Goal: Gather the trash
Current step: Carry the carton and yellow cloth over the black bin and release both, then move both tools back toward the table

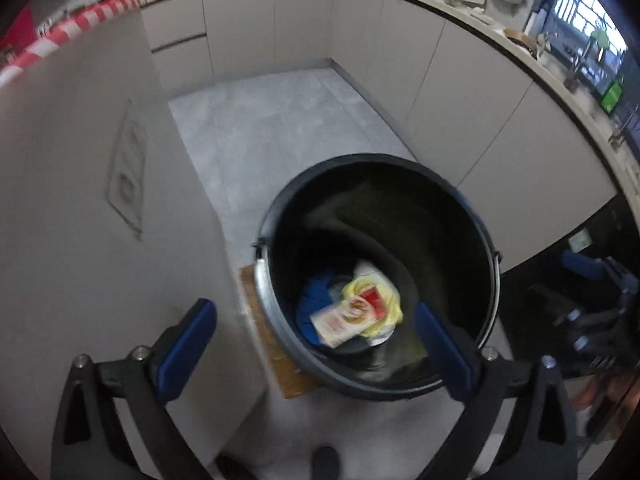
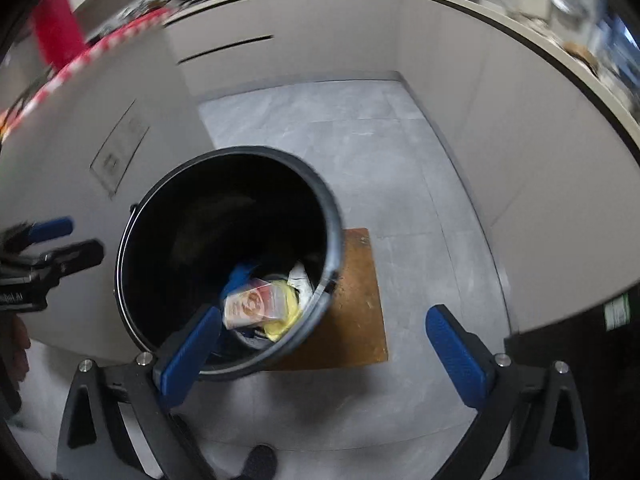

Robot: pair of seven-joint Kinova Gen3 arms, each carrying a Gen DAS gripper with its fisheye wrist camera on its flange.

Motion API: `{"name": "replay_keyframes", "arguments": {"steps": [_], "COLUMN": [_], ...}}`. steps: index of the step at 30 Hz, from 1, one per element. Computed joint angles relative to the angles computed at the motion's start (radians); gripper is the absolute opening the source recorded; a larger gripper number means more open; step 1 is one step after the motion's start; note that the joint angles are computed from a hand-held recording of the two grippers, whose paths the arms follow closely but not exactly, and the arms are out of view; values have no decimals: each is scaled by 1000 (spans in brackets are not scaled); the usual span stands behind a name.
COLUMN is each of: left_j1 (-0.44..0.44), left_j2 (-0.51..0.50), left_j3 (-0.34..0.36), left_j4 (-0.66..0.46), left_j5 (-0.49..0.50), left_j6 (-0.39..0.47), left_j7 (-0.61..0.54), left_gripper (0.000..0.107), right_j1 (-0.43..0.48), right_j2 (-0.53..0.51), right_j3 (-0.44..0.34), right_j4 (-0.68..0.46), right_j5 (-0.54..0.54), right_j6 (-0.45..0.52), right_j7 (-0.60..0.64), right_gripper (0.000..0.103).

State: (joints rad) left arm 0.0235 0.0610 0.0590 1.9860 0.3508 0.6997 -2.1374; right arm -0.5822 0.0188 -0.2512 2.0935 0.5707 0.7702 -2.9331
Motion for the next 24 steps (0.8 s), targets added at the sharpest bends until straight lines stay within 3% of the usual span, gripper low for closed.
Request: {"name": "replay_keyframes", "arguments": {"steps": [12,24], "left_j1": [56,40], "left_j2": [-253,-286], "left_j3": [-31,-131], "left_j4": [12,-36], "left_j5": [-61,5], "left_j6": [82,136], "left_j7": [65,-38], "left_gripper": [103,103], "right_j1": [-26,-86], "right_j2": [-114,-122], "right_j3": [-115,-202], "right_j4": [-70,-192], "right_j5": [47,80], "right_j6": [204,404], "right_j7": [-230,-312], "right_gripper": [103,103]}}
